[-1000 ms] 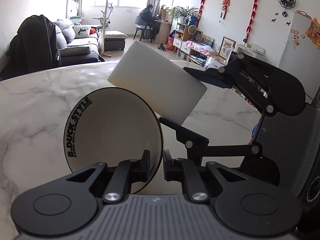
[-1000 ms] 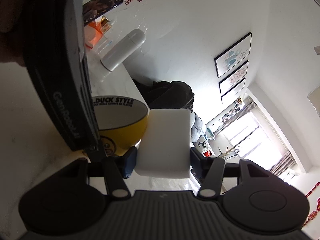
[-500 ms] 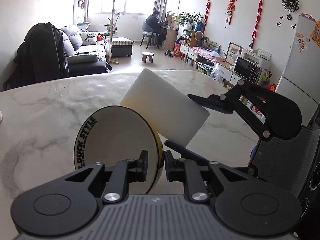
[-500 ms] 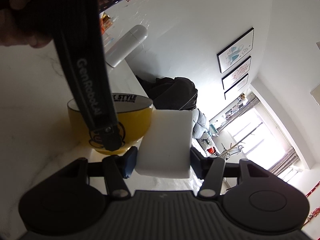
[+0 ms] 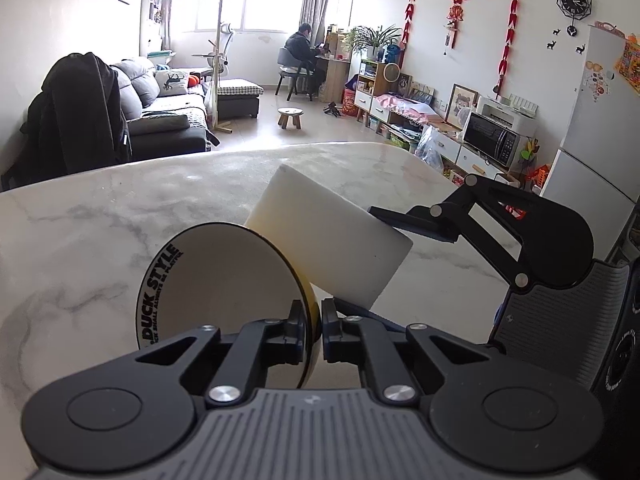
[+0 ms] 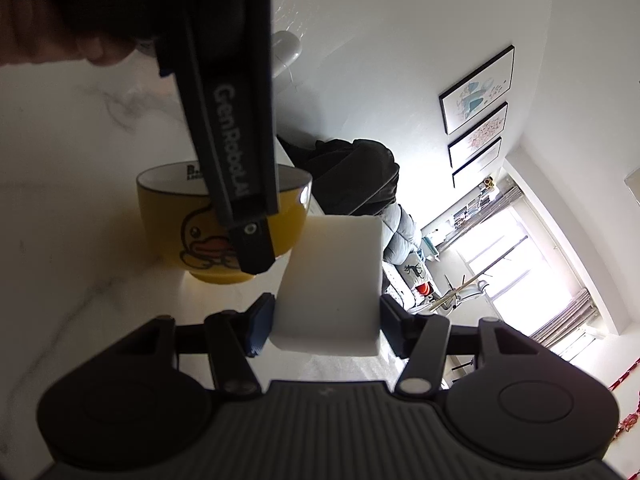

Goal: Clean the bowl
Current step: 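Hold the bowl with the left gripper while the right gripper scrubs near the rim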

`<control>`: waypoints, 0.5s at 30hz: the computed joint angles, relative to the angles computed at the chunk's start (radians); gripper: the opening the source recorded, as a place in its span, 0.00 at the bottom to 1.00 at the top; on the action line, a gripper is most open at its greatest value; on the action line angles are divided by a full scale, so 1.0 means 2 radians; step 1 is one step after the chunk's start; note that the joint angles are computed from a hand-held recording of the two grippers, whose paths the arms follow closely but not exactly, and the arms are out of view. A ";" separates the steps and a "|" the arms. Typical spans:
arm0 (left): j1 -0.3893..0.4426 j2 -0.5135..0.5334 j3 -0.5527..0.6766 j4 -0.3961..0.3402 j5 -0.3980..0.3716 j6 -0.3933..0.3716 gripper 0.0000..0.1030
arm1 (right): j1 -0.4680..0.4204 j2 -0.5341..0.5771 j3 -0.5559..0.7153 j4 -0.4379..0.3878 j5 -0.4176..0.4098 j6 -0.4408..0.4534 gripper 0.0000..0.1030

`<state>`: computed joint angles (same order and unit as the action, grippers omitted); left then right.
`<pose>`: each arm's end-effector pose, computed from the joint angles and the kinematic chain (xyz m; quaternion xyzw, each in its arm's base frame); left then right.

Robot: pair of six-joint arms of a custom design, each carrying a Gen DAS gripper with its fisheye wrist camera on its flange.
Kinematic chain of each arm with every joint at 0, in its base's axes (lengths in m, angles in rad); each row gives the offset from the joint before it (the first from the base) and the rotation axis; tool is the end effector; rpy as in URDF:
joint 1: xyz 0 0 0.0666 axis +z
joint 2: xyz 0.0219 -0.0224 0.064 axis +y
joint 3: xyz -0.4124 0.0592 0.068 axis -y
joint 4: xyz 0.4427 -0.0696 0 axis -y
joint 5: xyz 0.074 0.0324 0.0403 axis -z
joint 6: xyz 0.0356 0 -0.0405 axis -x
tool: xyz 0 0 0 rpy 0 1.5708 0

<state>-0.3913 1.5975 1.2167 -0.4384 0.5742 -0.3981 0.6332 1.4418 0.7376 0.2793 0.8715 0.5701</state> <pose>0.5311 -0.2405 0.3005 0.4390 0.7836 -0.2622 0.3529 0.3887 0.2510 0.2216 -0.2425 0.7575 -0.3390 0.5024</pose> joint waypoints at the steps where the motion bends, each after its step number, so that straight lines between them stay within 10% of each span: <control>1: 0.000 0.000 0.000 -0.001 0.000 -0.003 0.08 | 0.000 0.001 0.001 -0.002 -0.002 0.000 0.58; 15: 0.004 0.003 0.000 -0.017 0.009 -0.017 0.08 | 0.009 0.000 -0.001 0.050 0.006 0.051 0.58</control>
